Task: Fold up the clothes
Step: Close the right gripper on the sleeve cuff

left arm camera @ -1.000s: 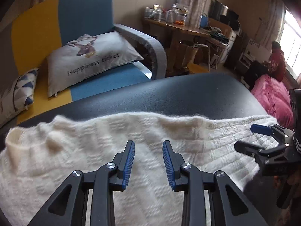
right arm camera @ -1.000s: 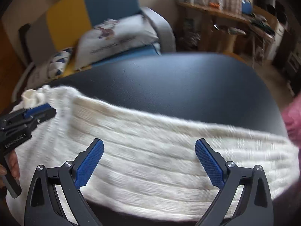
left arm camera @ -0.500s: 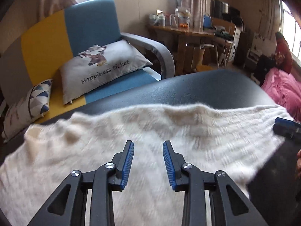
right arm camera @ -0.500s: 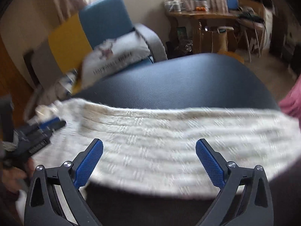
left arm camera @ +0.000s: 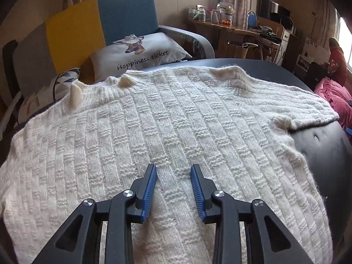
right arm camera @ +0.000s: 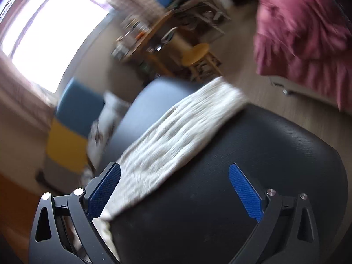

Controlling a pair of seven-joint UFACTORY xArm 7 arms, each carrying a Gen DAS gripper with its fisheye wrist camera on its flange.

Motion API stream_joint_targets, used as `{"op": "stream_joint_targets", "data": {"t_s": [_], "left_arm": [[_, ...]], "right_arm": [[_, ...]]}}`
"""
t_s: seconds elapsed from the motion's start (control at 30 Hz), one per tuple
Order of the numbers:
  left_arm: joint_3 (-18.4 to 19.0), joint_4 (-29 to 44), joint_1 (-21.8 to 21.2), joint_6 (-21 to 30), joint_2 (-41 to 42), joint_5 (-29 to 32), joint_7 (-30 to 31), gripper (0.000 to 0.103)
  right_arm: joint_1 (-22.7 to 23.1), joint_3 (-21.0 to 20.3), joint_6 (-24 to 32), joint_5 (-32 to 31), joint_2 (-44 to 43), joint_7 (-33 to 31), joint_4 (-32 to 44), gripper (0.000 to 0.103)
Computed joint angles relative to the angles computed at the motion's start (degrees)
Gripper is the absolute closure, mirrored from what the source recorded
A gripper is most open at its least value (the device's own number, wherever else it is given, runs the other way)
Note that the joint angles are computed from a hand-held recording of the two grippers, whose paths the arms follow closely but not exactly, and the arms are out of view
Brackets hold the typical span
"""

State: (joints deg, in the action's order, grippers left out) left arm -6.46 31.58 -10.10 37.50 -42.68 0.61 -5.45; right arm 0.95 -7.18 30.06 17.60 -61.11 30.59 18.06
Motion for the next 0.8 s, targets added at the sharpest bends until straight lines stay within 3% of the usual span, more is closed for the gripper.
{"op": "stream_joint_targets", "data": {"t_s": [0.23, 0.33, 0.4, 0.8], "left_arm": [[-0.6, 0.1, 0.2, 0.5, -0.3, 0.8, -0.9, 0.070], [-0.4, 0.0, 0.1, 0.5, -0.4, 0.7, -0.9, 0.070], [-0.5, -0.1, 0.1, 0.4, -0.5, 0.8, -1.0, 0.070], [-0.5, -0.3, 0.1, 0.2, -0.5, 1.0, -1.3, 0.070]], "right_arm": [[-2.9, -0.5, 0.2, -1.5, 3.4, -0.1, 1.2, 0.004], [-4.4, 0.5, 1.4, -3.1, 5.1, -0.1, 2.2, 0.028], [-4.0, -0.6, 0.6, -2.5, 5.6, -0.5, 1.9, 0.052], [1.2, -6.6, -10.4, 5.3, 7.9, -3.5, -0.6, 0.052]]}}
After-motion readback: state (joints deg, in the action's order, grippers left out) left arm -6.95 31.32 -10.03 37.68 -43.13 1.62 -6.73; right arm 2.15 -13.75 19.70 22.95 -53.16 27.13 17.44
